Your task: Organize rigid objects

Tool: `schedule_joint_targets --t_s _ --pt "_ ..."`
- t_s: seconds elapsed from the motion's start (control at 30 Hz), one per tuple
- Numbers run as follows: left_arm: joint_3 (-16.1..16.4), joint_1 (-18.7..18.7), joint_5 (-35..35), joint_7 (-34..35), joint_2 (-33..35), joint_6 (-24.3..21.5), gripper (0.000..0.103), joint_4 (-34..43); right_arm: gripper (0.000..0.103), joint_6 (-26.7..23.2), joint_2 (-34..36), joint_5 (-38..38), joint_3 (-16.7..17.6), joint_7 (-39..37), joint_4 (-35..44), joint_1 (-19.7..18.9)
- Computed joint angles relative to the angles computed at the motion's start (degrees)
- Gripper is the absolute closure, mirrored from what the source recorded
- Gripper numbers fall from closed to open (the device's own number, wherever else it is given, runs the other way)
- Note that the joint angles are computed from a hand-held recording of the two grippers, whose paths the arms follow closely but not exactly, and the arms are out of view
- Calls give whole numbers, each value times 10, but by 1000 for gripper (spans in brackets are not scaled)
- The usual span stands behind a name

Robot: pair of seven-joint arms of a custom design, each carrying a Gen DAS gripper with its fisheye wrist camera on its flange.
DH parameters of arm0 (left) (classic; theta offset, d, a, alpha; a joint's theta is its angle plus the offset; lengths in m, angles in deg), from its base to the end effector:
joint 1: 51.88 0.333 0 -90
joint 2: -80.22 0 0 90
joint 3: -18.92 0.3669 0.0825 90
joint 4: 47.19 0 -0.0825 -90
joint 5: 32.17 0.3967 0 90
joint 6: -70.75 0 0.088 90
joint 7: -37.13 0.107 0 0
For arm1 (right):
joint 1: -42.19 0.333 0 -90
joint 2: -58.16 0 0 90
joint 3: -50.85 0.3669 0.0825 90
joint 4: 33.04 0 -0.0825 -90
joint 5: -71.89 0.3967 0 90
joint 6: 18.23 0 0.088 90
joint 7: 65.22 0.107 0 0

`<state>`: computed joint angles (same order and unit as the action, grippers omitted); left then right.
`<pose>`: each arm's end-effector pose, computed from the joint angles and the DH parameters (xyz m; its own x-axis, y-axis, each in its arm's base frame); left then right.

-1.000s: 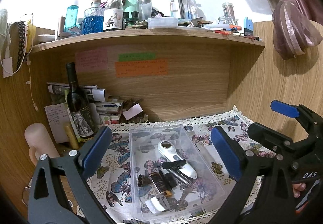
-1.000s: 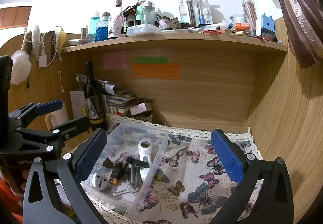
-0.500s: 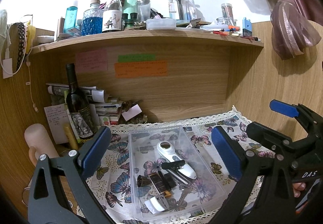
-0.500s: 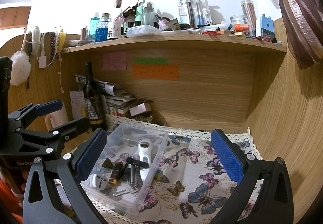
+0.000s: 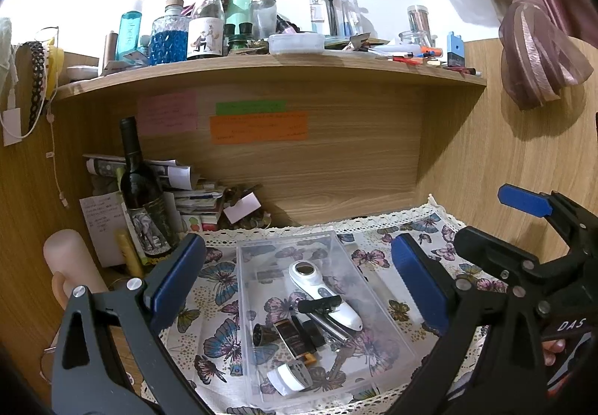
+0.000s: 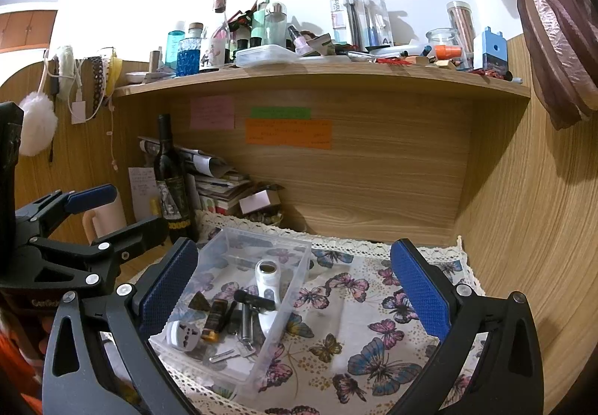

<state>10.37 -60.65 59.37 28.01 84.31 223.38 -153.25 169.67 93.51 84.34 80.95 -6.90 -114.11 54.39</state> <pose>0.5994 -0.2142 0.5873 0.1893 -0.9817 -0.0200 -0.2968 -0.0378 -0.9542 0.6796 0.4040 0.5649 0.6534 -0.7560 0.0396 -0.1676 -0.1954 -0.9663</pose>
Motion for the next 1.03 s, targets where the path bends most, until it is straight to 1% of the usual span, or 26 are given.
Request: schedule_joint_targets --t_s 0.17,0.47,0.73,0.9,1.03 --pt "0 -1 9 -6 0 -2 2 -1 0 0 1 -2 4 0 0 -3" --pt "0 1 4 -2 -1 5 2 -2 0 -1 2 -4 9 -1 0 -7" --pt "1 0 -3 7 4 8 2 3 0 -2 0 -2 6 -1 0 -6" --pt "4 3 -9 10 7 24 2 4 0 -2 -1 2 -3 1 0 2" --pt "5 3 -8 5 9 26 2 5 0 -4 -5 9 -23 10 1 17"
